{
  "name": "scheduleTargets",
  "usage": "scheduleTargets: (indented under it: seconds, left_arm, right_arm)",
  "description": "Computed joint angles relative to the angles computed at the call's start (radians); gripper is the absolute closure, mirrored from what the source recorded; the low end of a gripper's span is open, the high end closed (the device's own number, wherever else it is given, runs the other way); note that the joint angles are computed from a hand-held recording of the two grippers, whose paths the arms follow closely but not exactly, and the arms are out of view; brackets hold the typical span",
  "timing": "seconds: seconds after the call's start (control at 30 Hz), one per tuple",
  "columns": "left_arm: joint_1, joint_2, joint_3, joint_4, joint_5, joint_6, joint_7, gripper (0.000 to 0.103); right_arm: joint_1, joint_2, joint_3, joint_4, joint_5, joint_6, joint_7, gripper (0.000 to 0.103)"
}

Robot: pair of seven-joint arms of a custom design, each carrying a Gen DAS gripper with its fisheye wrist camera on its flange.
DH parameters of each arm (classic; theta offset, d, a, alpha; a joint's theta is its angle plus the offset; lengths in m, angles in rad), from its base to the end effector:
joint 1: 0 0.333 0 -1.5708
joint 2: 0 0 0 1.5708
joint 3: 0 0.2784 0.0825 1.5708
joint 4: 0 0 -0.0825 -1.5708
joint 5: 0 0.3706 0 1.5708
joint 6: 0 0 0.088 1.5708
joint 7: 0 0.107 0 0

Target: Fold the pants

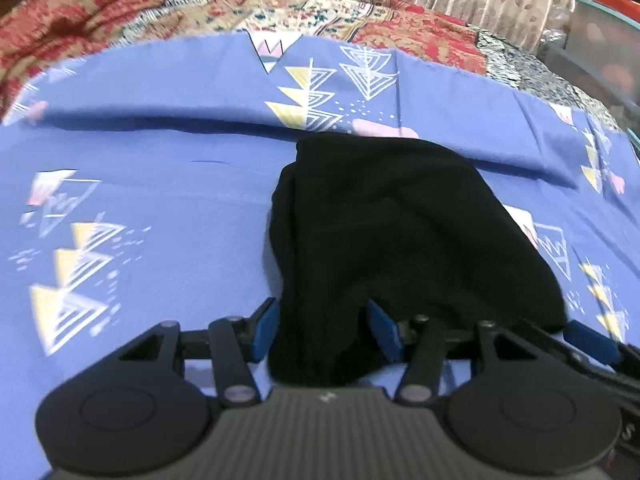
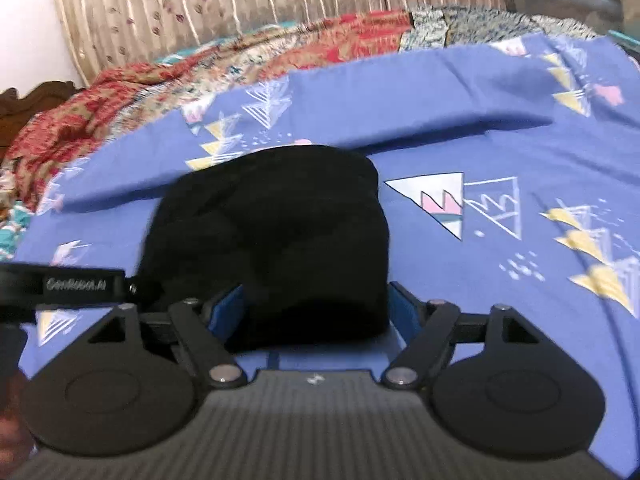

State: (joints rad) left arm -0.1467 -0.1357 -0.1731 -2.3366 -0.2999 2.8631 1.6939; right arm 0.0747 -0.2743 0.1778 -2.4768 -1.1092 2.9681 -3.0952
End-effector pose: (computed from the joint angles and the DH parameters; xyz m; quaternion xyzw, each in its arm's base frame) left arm 0.5040 -0.1514 0.4353 -0.6015 0.7274 -0.2960 0.1468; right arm 0.4375 0.1771 0.4194 -0.5309 0.7331 -0.2484 0.3450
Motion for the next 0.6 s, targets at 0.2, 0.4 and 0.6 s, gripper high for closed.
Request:
scheduleTargets:
  seconds: [0.2,0.4,0.6]
  left_arm:
    - [-0.011,-0.313,-0.008,-0.246,0.062,0.032,-0.039,0.000]
    - [-0.008,-0.551,-0.037,-0.386,0.097,-0.010,-0.032,0.000]
    - [0.109,-0.717,-0.173,-0.466,0.202,0.000,-0.161,0.000]
  right_arm:
    - [0.056,-0.269,0.083,-0.191,0.124,-0.036,0.017,0.005]
    - [0.136,-0.402,0.131,-0.264,0.260,-0.096,-0.076,0.000]
    - [0.169,-0.499,0.183,-0.310,0.360,-0.122,-0.115,0.000]
